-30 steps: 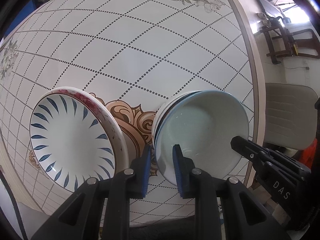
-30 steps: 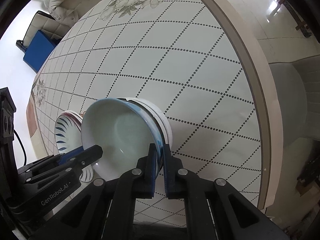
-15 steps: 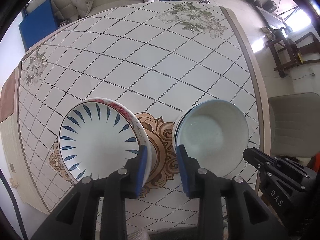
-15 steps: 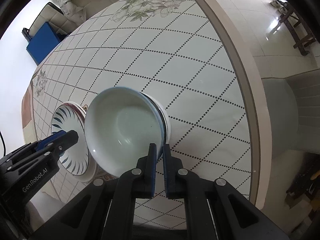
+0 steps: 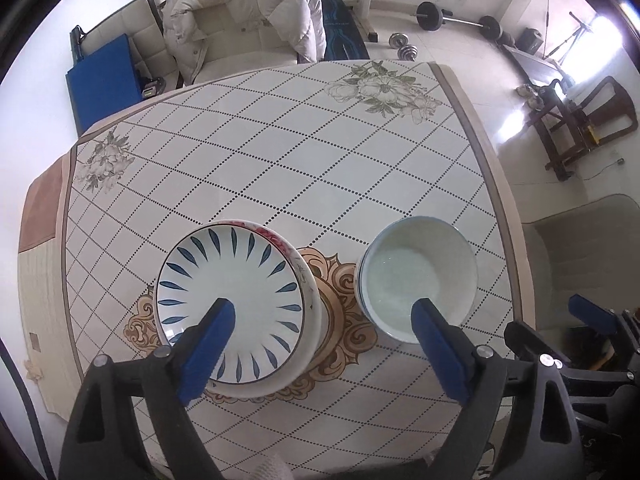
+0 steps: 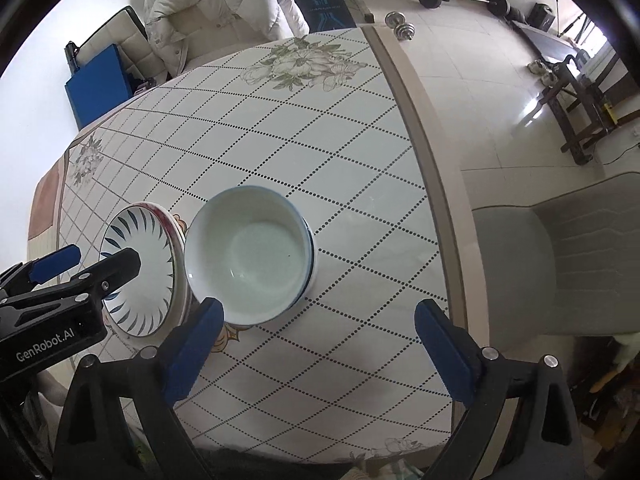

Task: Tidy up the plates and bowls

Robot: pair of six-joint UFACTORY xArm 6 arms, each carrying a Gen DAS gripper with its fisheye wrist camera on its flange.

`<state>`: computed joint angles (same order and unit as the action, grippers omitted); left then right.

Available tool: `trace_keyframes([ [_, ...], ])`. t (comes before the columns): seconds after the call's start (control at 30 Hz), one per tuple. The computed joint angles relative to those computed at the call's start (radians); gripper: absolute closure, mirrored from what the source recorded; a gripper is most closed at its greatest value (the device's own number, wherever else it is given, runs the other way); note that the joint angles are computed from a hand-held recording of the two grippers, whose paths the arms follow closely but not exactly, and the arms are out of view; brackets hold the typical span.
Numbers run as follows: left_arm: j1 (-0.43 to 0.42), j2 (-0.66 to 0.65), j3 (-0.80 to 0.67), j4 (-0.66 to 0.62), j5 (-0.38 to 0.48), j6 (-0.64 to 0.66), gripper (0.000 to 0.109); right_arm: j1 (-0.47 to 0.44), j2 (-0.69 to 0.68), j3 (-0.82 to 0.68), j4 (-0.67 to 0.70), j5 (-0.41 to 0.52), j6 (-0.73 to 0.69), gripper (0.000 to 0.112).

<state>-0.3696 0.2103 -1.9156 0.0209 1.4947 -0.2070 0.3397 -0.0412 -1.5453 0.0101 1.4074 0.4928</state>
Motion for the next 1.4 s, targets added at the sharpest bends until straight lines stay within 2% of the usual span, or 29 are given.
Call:
trace_keyframes([
  [0.27, -0.044, -0.13, -0.012, 0.053, 0.008, -0.03, 0.018, 0.054, -0.101, -0.041, -0.116, 0.031, 0.044, 0.014],
  [0.6, -0.065, -0.179, -0.129, 0.095, 0.096, -0.053, 0.018, 0.207, -0.141, -0.27, -0.283, 0.165, 0.104, 0.014],
  [0.83, -0.075, -0.242, -0.079, 0.112, 0.088, -0.068, 0.018, 0.269, -0.124, -0.391, -0.333, 0.247, 0.135, 0.014],
  [0.97, -0.078, -0.254, -0.056, 0.097, 0.092, -0.065, 0.018, 0.271, -0.129, -0.393, -0.328, 0.261, 0.15, 0.014],
  [1.13, -0.071, -0.243, -0.048, 0.079, 0.089, -0.061, 0.018, 0.25, -0.138, -0.364, -0.303, 0.247, 0.155, 0.014],
  [1.23, -0.064, -0.246, -0.016, 0.073, 0.047, -0.045, 0.018, 0.23, -0.142, -0.339, -0.291, 0.227, 0.151, 0.014],
  [1.4, -0.038, -0.184, -0.022, 0.017, -0.007, 0.044, 0.018, 0.164, -0.222, -0.164, -0.24, 0.053, 0.137, 0.014],
])
